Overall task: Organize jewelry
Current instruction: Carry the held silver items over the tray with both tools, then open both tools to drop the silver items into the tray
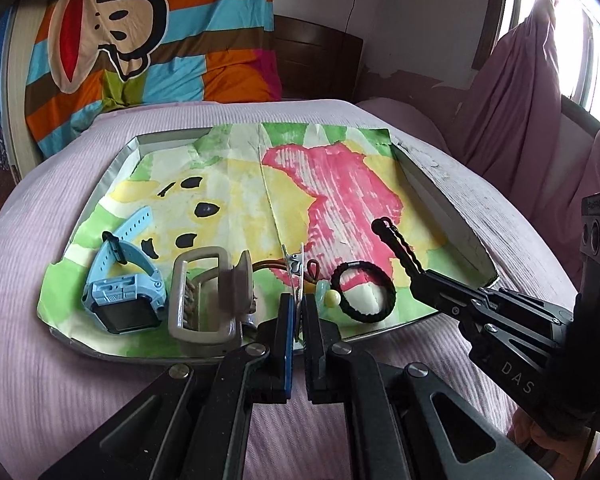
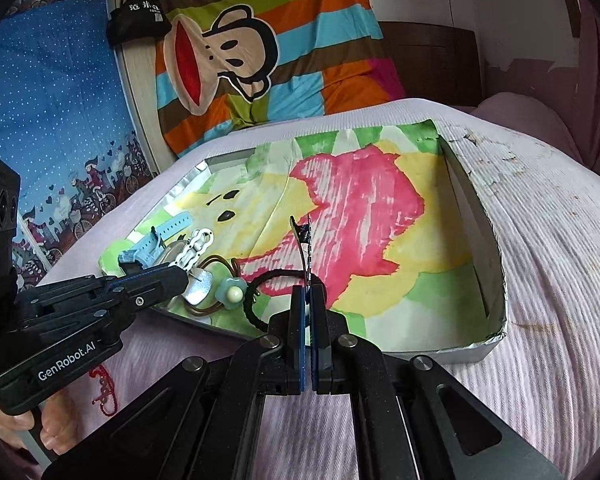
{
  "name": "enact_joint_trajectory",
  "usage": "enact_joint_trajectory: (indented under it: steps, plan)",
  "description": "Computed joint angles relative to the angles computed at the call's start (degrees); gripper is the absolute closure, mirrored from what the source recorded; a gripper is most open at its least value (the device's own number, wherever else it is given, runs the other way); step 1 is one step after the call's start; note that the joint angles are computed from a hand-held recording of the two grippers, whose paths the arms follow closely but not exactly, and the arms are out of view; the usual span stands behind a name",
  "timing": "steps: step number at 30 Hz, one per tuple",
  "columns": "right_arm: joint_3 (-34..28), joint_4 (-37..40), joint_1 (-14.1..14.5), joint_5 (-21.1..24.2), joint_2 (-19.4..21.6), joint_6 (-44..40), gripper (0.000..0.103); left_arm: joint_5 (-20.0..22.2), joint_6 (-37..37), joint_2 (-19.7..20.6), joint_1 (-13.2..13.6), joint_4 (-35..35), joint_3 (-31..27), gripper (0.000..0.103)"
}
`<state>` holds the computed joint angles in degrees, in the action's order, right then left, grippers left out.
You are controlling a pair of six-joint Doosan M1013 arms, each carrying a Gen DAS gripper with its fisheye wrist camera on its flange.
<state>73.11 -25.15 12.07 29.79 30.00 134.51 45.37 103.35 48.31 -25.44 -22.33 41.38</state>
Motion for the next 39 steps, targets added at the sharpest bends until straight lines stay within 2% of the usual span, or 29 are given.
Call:
enact_joint_trajectory:
  steps: [10,12,16,19,22,24,26,29,31,35,36,37,39]
  plan:
    - [-0.95,1.18,0.09,1.36,0.82,-1.40,0.101,0.53,-1.43,0.32,0.30,-0.85,-0.16,0.098]
    - [-1.21,1.73,0.07,1.56,0.96,-2.08,0.100,0.34,-1.16,0.19,0.29,-1.03,0.08,0.095]
    - [-0.98,1.42,0.08,1.44,0.81,-2.23,0.100,-0.98,-0.63,-0.64,0.41,-1.92,1.55,0.091]
    - [0.36,-1.68,0.37,0.23,0.12,-0.20,0.100,-4.17,0.67,-2.25,0.57,-3.51,4.53,0.088]
    - [2.89,-8.44,0.89,-1.82,-1.17,5.29,0.097,-8.52,2.66,-4.16,0.68,-4.63,8.14,0.079]
    - [4.71,-13.56,1.18,-3.28,-2.19,10.41,0.090,-11.10,3.20,-5.27,0.82,-5.33,10.24,0.077]
    - [6.60,-20.15,1.55,-4.46,-3.21,16.70,0.072,-13.28,3.72,-6.23,1.06,-6.16,12.12,0.077]
    - [8.89,-28.99,2.07,-6.23,-4.57,25.13,0.066,-16.80,4.59,-7.69,1.30,-6.50,14.97,0.073]
    - [10.19,-34.84,2.41,-7.31,-5.38,30.99,0.063,-18.59,5.68,-8.50,1.60,-7.84,16.62,0.058]
    - [12.28,-48.40,3.66,-6.21,-6.51,44.68,0.049,-21.15,6.45,-9.79,2.09,-8.46,19.08,0.053]
    - [12.64,-50.50,3.91,-5.96,-6.70,47.08,0.047,-21.83,6.45,-10.15,2.18,-8.33,19.74,0.047]
    - [13.00,-52.19,4.15,-5.69,-6.93,48.98,0.043,-22.86,6.62,-10.58,2.28,-8.47,20.58,0.035]
    - [13.77,-55.71,4.61,-5.04,-7.35,52.63,0.034,-25.70,7.66,-11.59,2.48,-9.81,22.64,0.024]
